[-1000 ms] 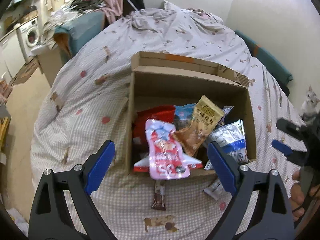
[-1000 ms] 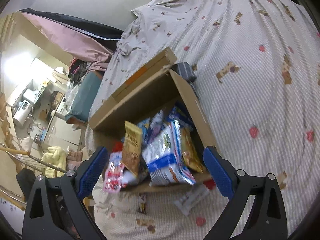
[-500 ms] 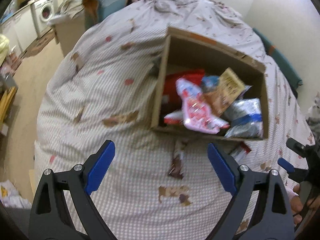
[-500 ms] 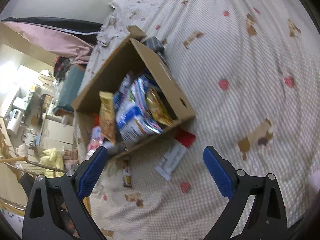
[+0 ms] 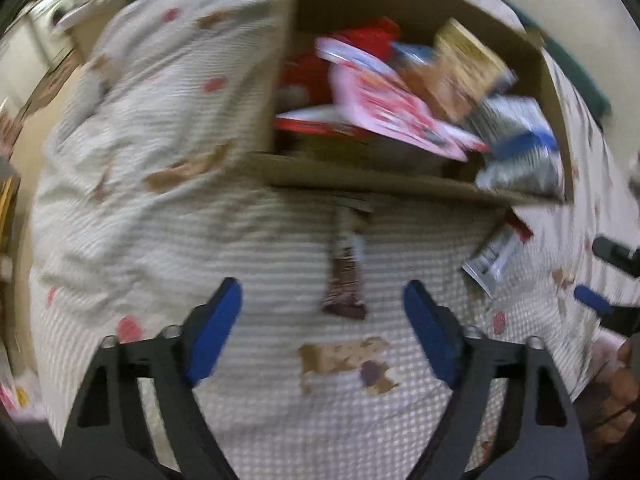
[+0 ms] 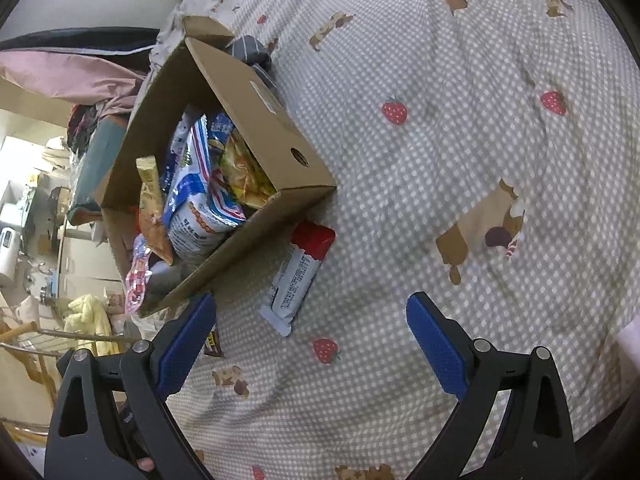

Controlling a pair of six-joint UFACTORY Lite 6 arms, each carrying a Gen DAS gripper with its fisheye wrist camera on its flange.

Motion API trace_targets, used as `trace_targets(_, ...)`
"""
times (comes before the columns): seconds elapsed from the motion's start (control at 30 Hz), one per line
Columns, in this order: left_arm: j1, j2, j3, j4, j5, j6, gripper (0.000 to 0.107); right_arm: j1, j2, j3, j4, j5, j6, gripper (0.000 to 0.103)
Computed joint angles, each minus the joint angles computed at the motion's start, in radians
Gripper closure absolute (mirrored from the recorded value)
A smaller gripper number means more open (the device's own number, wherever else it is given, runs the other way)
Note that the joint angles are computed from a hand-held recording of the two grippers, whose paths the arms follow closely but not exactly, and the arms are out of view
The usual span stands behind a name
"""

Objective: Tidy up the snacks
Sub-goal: 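Withdraw both open tools toward the last bars on the cover, then grasp the red-white bar with right tool while left tool grasps chocolate bar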

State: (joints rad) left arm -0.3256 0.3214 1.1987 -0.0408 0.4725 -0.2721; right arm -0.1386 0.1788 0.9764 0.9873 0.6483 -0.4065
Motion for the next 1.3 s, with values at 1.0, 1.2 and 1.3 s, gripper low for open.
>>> trace_targets(1.0,-0.053,0.239,0.222,0.207,0.073,-0.204,0.094,0.383,0.456,0.442,-0.781,-0.092,0.692,0.059)
trace_targets(1.2,-0.043,0.208,0.19,0.218,0.088,-0.221,0.094,0.293,0.332,0.262,-0.632,-0.136,0.445,0.068)
trace_targets(1.3,-0.029,0.155,0.127,0.211,0.074,-0.212,0.094,0.243,0.267,0.18,-0.575,-0.14,0.356,0.068)
